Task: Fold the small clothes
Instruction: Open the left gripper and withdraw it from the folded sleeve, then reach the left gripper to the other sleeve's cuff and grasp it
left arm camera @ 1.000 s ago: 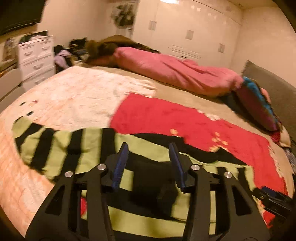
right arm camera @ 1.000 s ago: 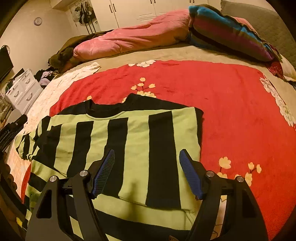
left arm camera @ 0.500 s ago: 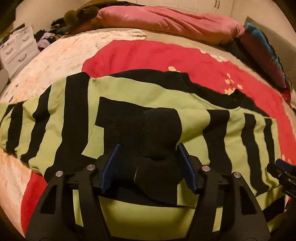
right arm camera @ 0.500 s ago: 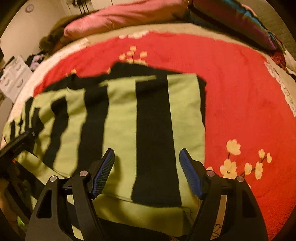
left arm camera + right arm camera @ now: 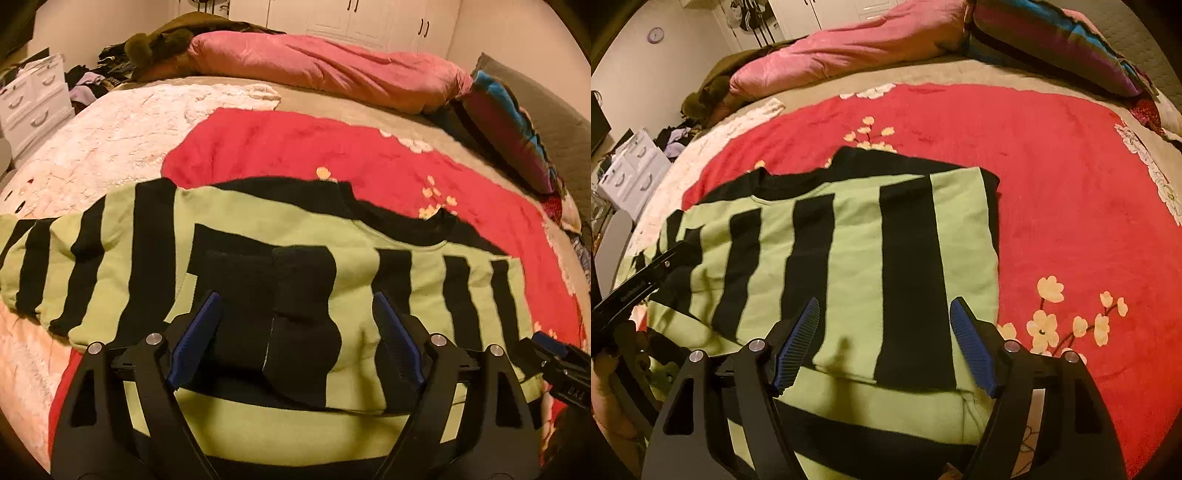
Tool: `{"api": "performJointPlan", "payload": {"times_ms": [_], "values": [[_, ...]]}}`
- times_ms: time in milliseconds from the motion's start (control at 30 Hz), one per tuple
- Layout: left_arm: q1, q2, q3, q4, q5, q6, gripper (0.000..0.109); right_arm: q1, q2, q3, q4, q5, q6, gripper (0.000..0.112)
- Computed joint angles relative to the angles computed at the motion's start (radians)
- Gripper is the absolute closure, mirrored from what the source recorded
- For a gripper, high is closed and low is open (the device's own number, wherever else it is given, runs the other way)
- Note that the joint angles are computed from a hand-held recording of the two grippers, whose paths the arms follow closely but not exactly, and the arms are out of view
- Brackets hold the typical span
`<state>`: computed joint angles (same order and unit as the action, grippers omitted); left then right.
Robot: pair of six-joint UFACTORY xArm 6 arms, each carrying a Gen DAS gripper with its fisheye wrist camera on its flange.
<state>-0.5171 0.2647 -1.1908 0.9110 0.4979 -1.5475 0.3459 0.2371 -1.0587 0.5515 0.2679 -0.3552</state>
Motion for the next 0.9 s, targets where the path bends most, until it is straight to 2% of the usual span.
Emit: {"api": "performJointPlan", "payload": {"times_ms": [67,167,300,367,600,900], "values": [[-0.003,-0.018,0.007,0.015,0.01,-0.02,0.026,0.005,-0.023,0.02,0.004,-0.025,0.012,0.016],[-0.006,-0.038,0.013,0.031,0.022,-0.046,0.022,0.016,-0.044,0.026,0.075,-0.042,-0.04,0.016],[-0.011,-0.051,0.015,0.032,0.034,-0.053,0.02,0.026,-0.08,0.043,0.096,-0.063,-0.065,0.016],[-0.016,-0.056,0.012,0.043,0.05,-0.059,0.015,0.03,-0.092,0.046,0.106,-0.068,-0.078,0.016],[-0.017,-0.082,0.032,0.061,0.072,-0.082,0.015,0.055,-0.125,0.045,0.178,-0.062,-0.147,0.016],[-0.017,-0.157,0.094,0.096,0.118,-0.127,0.015,0.104,-0.152,0.048,0.207,-0.042,-0.199,0.016]]}}
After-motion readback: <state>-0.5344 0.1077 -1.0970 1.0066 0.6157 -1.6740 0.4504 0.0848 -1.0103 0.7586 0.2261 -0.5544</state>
